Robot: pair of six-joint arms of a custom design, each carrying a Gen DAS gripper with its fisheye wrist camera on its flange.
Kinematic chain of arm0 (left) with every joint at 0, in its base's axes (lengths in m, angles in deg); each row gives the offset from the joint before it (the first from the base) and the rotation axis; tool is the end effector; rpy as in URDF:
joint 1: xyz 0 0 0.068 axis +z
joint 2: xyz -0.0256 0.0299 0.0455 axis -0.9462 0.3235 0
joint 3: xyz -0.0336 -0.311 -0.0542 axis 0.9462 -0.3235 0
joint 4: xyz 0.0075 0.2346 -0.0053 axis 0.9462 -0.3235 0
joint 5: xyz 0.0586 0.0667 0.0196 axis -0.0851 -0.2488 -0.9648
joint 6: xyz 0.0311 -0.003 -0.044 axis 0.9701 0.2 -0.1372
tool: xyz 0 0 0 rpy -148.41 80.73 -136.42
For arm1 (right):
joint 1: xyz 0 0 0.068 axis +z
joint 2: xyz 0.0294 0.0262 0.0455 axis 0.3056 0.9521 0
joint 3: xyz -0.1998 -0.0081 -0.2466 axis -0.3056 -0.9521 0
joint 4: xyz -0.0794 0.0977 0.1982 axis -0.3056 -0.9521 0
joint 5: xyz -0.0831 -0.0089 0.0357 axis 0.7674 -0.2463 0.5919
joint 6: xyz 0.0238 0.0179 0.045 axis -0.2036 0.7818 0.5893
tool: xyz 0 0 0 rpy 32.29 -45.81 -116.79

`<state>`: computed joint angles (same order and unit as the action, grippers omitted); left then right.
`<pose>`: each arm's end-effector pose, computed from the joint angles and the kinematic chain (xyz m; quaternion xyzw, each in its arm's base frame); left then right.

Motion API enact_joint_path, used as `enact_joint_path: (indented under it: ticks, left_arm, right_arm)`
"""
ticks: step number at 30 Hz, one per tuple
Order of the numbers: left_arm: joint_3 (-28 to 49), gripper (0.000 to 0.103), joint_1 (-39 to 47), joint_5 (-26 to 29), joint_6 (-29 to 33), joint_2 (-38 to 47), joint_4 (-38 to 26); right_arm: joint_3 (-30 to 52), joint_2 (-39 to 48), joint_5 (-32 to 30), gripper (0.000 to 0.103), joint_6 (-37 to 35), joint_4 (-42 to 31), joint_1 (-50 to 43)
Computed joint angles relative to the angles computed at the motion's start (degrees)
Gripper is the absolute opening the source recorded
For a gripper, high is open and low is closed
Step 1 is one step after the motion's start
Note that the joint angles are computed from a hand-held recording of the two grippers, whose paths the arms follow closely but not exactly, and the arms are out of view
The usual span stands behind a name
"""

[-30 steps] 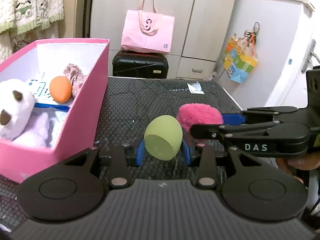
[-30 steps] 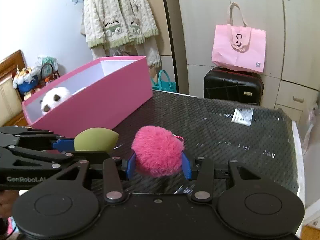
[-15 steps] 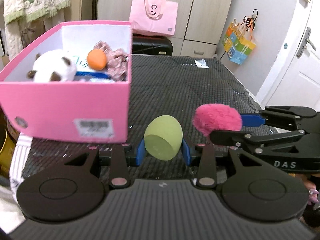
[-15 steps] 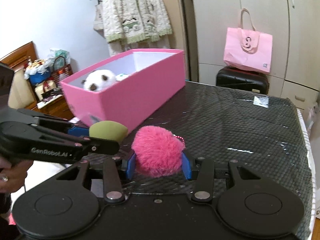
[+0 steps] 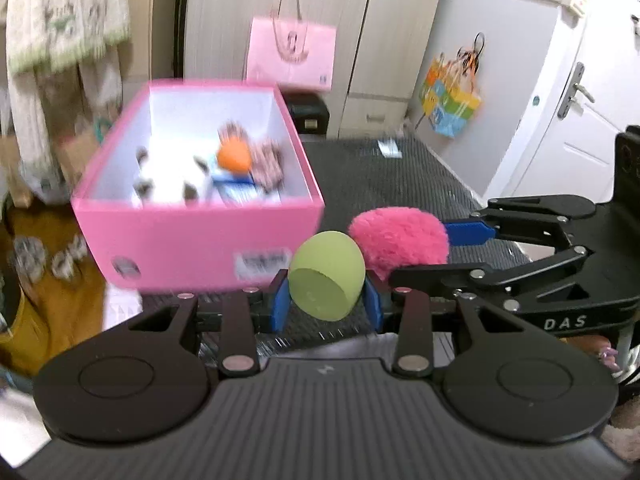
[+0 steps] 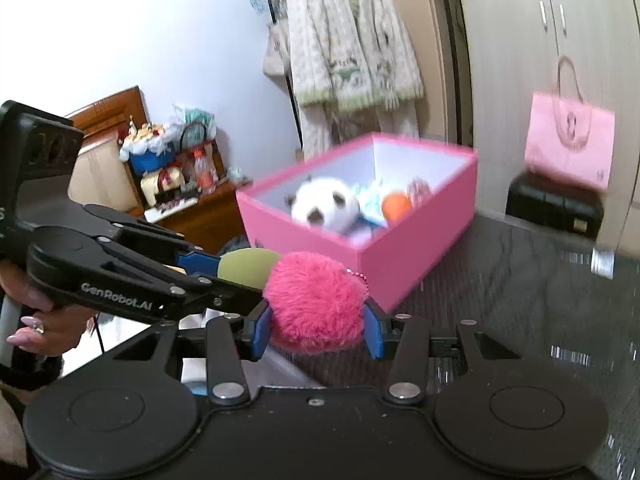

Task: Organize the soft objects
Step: 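Carry both items into the pink box and open both grippers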

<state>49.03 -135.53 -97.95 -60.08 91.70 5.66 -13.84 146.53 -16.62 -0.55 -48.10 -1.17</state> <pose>0.1061 -0.1692 0.1838 -0.0111 0.8975 -0.0903 0.4315 0.2171 -0.0420 0.1803 -0.4093 0.7634 0.3094 0.3923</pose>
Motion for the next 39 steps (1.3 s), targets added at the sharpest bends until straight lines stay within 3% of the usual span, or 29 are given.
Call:
enact_joint_path:
  ticks: [5, 9, 13, 20, 29, 34, 39]
  left_arm:
    - [-1.5, 0.038, 8.0, 2.6, 12.8, -7.0, 2.7]
    - [-1.1, 0.038, 20.3, 11.5, 22.0, -7.2, 7.6]
    - [2.6, 0.038, 31.7, 19.1, 27.1, -3.4, 9.5]
    - [13.2, 0.037, 45.6, 27.0, 30.4, 8.7, 7.7]
    - [26.6, 0.038, 55.6, 35.3, 28.5, 23.4, 0.7]
    - [29.2, 0.037, 55.8, 33.6, 28.2, 27.0, 0.7]
    - [30.6, 0.044, 55.5, 31.7, 26.9, 28.6, 0.9]
  right_arm:
    - [-1.0, -4.0, -1.9, 0.052, 17.3, 13.7, 5.9]
    - [0.3, -1.3, 0.7, 0.052, 30.4, 27.2, 11.6]
    - [7.0, 4.9, 6.0, 0.052, 38.0, 32.3, 17.8]
    - [23.2, 16.4, 15.9, 0.052, 42.5, 28.6, 26.8]
    - [46.3, 31.5, 19.8, 0.054, 39.4, 12.1, 31.2]
    - [52.8, 35.1, 23.0, 0.056, 35.3, 8.4, 33.7]
    - [56.5, 37.6, 24.4, 0.062, 33.2, 6.0, 34.3]
